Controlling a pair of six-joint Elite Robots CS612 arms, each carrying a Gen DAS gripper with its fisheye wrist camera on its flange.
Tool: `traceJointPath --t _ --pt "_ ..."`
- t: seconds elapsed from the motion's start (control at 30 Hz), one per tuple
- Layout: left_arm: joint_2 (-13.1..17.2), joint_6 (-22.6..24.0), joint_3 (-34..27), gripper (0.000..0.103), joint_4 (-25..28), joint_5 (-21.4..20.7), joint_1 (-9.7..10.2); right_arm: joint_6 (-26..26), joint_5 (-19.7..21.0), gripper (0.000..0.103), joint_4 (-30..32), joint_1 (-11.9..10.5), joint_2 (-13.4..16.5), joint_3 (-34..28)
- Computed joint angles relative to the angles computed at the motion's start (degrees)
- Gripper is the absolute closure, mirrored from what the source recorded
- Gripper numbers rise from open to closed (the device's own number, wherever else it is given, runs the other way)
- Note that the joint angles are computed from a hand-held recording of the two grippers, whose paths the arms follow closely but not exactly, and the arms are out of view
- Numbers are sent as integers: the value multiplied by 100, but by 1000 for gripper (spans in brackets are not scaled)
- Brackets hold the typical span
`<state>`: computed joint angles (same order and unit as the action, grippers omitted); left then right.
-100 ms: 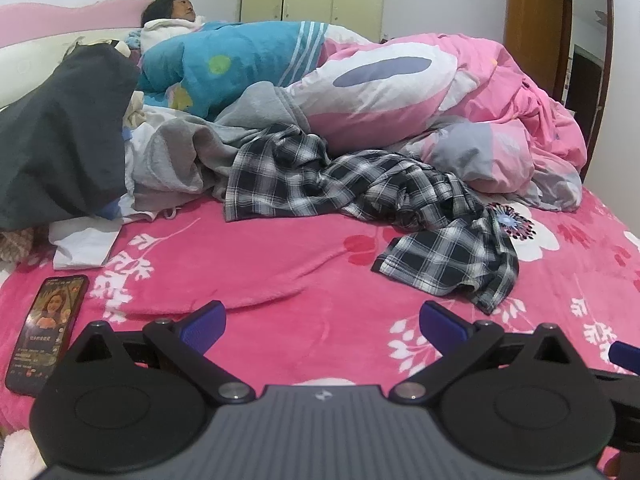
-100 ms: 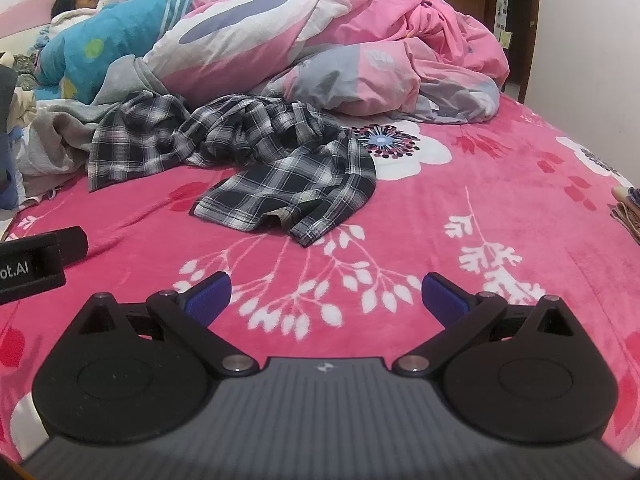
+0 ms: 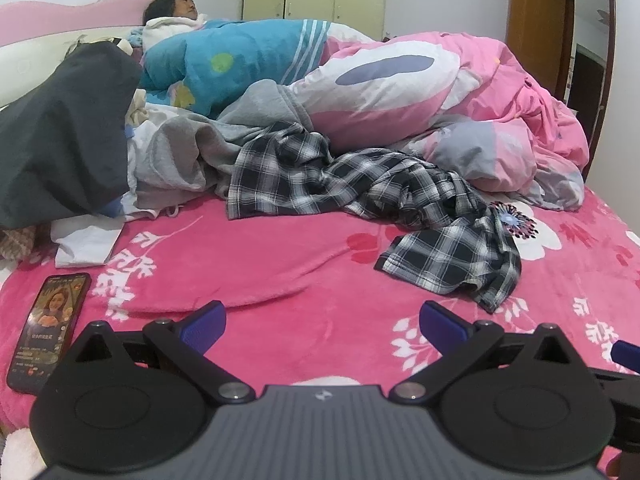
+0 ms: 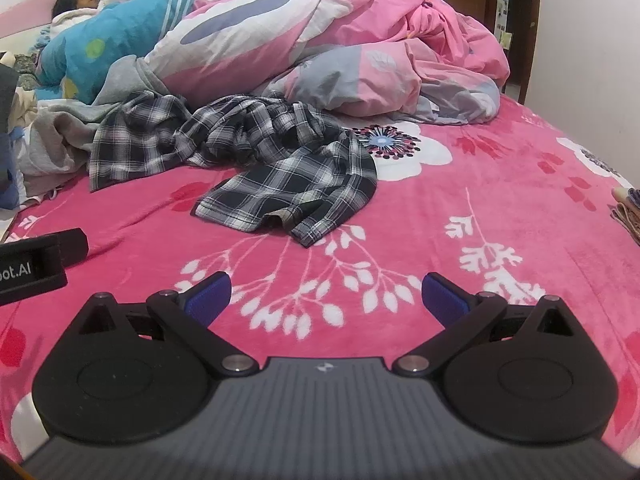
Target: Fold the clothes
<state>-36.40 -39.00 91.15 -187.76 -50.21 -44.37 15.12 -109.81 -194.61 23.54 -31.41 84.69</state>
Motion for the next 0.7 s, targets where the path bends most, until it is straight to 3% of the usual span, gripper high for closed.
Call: traceJointPath --t 0.3,0.43,0.7 --pt "93 233 86 0 -296 4 24 3 -39 1 -17 3 -26 30" --pt "15 113 128 0 -129 -207 55 22 -64 1 10 15 -10 4" --pt "-19 -27 159 0 138 -6 12 72 -79 1 4 5 -15 23"
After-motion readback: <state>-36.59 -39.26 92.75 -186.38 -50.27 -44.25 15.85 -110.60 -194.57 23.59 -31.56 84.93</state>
